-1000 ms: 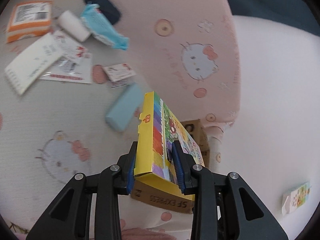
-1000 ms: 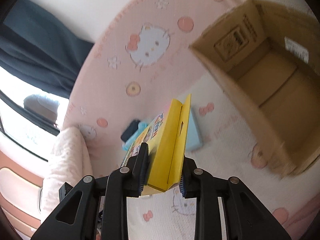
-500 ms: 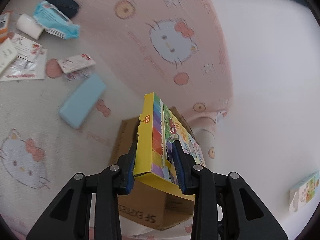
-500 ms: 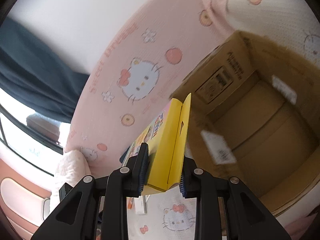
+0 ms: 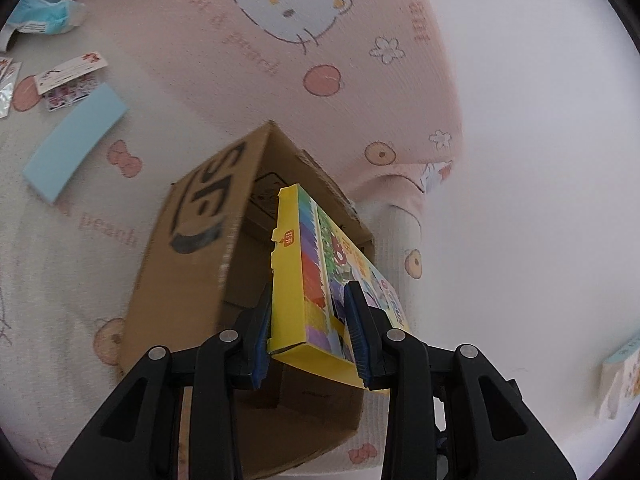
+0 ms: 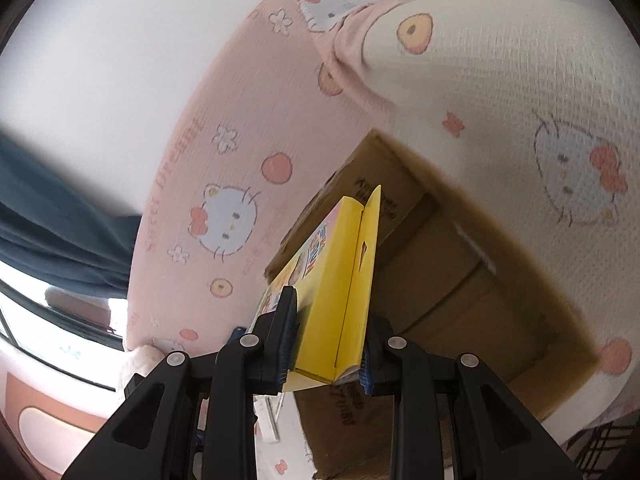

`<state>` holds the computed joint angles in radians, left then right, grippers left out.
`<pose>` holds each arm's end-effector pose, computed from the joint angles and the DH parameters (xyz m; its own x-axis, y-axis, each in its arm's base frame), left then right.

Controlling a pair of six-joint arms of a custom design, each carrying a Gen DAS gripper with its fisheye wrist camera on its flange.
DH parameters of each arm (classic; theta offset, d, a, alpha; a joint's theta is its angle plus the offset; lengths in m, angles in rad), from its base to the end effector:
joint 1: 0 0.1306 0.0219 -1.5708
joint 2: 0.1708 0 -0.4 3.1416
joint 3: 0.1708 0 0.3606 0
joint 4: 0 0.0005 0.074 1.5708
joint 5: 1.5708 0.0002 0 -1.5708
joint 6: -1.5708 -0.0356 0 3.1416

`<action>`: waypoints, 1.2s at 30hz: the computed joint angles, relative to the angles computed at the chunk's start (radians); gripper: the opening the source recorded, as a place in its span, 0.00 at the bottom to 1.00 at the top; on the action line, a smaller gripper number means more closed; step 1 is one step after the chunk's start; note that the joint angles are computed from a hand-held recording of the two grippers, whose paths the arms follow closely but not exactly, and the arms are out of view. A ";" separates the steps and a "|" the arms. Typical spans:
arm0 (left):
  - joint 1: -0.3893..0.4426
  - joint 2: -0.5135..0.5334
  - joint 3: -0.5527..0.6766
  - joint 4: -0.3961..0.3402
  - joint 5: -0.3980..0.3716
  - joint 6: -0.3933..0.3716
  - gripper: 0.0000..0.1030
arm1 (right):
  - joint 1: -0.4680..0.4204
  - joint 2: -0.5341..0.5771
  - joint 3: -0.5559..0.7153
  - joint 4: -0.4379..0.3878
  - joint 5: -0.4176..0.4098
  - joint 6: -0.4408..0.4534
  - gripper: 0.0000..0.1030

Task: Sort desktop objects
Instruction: 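Lower the yellow crayon box into the cardboard box and open both grippers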

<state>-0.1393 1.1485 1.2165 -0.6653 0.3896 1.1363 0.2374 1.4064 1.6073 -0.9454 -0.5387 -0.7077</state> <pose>0.3649 -0.0653 0.4822 -0.6331 -0.7585 -0.1543 -0.3202 0.4381 -0.8400 0.4376 0.1242 0.5316 -0.8701 0.3636 -0.3328 -0.0039 0.6701 0.7422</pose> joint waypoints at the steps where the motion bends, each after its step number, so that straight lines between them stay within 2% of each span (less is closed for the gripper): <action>1: -0.005 0.011 0.007 0.005 -0.008 0.006 0.36 | -0.009 0.011 0.010 -0.002 -0.008 0.007 0.23; 5: -0.021 0.055 0.036 0.003 -0.048 0.029 0.36 | -0.033 0.074 0.055 -0.018 -0.049 0.027 0.23; 8: -0.025 0.095 0.066 -0.031 -0.079 0.044 0.36 | -0.043 0.131 0.094 -0.043 -0.079 0.036 0.23; 15: -0.020 0.161 0.090 -0.049 -0.088 0.086 0.36 | -0.039 0.222 0.177 -0.117 -0.064 0.064 0.23; 20: -0.035 0.195 0.133 -0.099 -0.172 0.045 0.36 | -0.033 0.266 0.198 -0.123 -0.068 0.045 0.23; 27: -0.068 0.263 0.252 -0.273 -0.247 -0.038 0.42 | -0.036 0.296 0.207 -0.119 -0.052 0.010 0.24; 31: -0.078 0.279 0.279 -0.315 -0.278 -0.070 0.45 | -0.029 0.305 0.222 -0.138 -0.020 0.026 0.24; 33: -0.072 0.280 0.281 -0.325 -0.266 -0.086 0.46 | -0.024 0.314 0.239 -0.159 -0.002 0.039 0.25; 36: -0.052 0.270 0.266 -0.304 -0.210 -0.086 0.49 | -0.014 0.339 0.295 -0.239 0.033 0.077 0.29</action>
<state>-0.1917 1.4181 1.4827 -0.9696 0.1796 1.0504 0.2236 1.7457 1.9026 -1.1839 -0.5057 -0.6309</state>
